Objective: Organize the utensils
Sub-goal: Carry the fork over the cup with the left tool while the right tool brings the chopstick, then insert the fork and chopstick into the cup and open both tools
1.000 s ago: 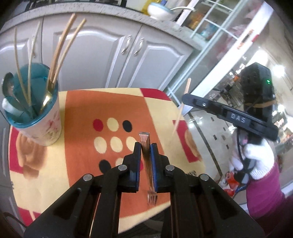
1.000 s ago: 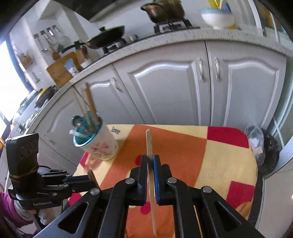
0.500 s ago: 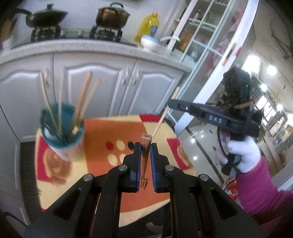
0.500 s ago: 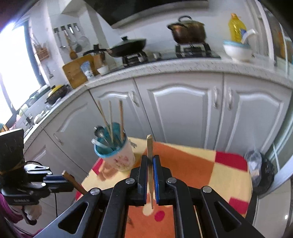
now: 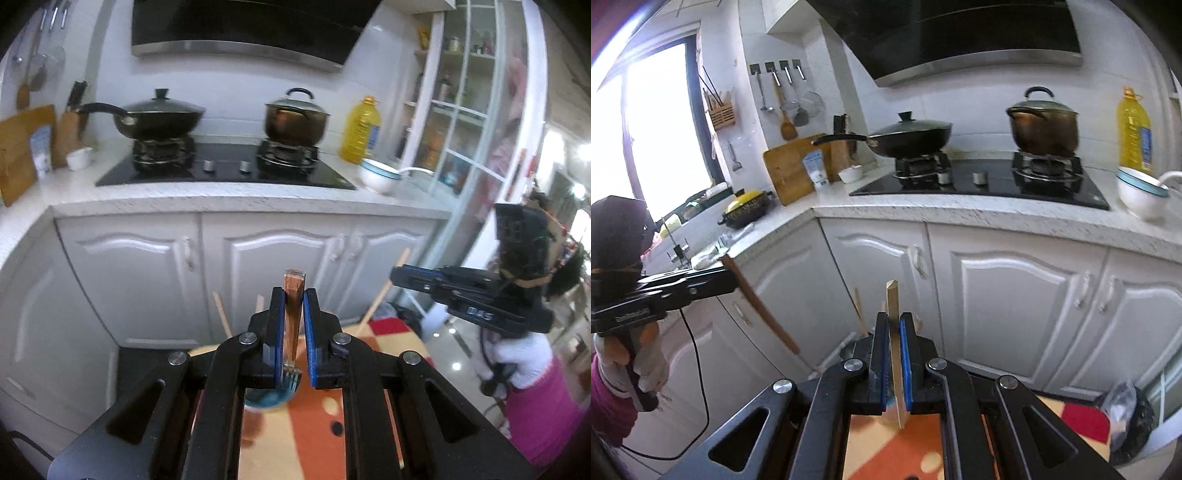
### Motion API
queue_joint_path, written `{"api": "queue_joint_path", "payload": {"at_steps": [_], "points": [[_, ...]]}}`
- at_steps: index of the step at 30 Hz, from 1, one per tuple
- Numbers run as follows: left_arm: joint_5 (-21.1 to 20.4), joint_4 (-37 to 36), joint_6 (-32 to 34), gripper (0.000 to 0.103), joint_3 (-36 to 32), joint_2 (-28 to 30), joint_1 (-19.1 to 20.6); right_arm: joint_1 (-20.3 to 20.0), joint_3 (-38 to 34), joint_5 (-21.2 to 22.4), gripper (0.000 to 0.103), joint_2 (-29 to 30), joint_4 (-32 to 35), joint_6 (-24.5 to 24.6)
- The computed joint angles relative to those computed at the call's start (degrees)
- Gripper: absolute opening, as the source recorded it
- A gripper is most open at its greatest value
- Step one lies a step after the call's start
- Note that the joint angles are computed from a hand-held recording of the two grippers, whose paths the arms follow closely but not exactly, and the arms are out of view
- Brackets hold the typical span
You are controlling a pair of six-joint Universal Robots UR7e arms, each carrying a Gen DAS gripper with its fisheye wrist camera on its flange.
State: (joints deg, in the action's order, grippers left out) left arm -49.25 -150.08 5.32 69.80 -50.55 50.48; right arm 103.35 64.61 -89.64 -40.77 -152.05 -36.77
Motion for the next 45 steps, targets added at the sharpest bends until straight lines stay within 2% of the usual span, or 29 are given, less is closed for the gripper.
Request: {"api": "queue_joint_path", "payload": {"at_steps": [5, 9, 16, 19, 25, 28, 30, 32, 33, 34, 35, 40, 45], "points": [[1.83, 0.63, 0.64, 0.008, -3.19, 2.58, 2.36, 1.27, -7.75, 0.39, 0.005, 4.92, 3.89, 0.4], [3.6, 1.14, 0.41, 0.008, -4.43, 4.81, 4.24, 1.95, -12.73, -0.42, 0.005, 8.81, 4.55, 0.08], [3.65, 2.87, -2.12, 0.008, -5.75, 7.62, 6.43, 1.61, -21.9, -2.28, 0.005, 15.79, 8.33, 1.52], [3.04, 3.85, -3.62, 0.008, -6.04, 8.35, 7.22, 1.16, -23.32, -2.88, 0.005, 17.06, 9.97, 1.77], [2.7, 4.07, -4.57, 0.008, -5.95, 9.74, 8.04, -0.07, -19.46, -0.41, 0.005, 14.6, 8.8, 3.56], [3.56, 3.58, -4.86, 0.008, -5.84, 10.09, 7.82, -0.04, -17.24, -1.0, 0.006, 12.95, 7.99, 3.83], [3.62, 3.95, -6.16, 0.008, -5.17, 9.62, 7.61, -0.1, -15.22, -1.55, 0.011, 11.67, 7.98, 4.01], [2.91, 3.39, -6.99, 0.019, -3.96, 8.83, 7.3, -0.22, -12.13, -2.62, 0.037, 10.16, 6.8, 4.21], [3.1, 2.11, -6.73, 0.024, -3.0, 8.44, 6.95, -0.38, -10.39, -2.85, 0.038, 9.34, 6.07, 4.4], [3.95, 0.33, -6.12, 0.037, -1.87, 8.09, 6.42, -0.59, -8.58, -2.73, 0.038, 8.48, 5.41, 4.45], [4.67, -1.18, -5.83, 0.043, -0.79, 7.7, 5.94, -0.73, -7.27, -2.75, 0.038, 7.87, 4.66, 4.56], [7.58, -4.61, -6.93, 0.044, 3.17, 6.29, 4.14, -1.66, -0.13, -2.72, 0.038, 4.58, 0.74, 6.97], [11.34, -8.01, -7.07, 0.045, 7.19, 5.57, 2.25, -1.37, 6.49, -5.75, 0.039, 2.02, -5.11, 6.56]]}}
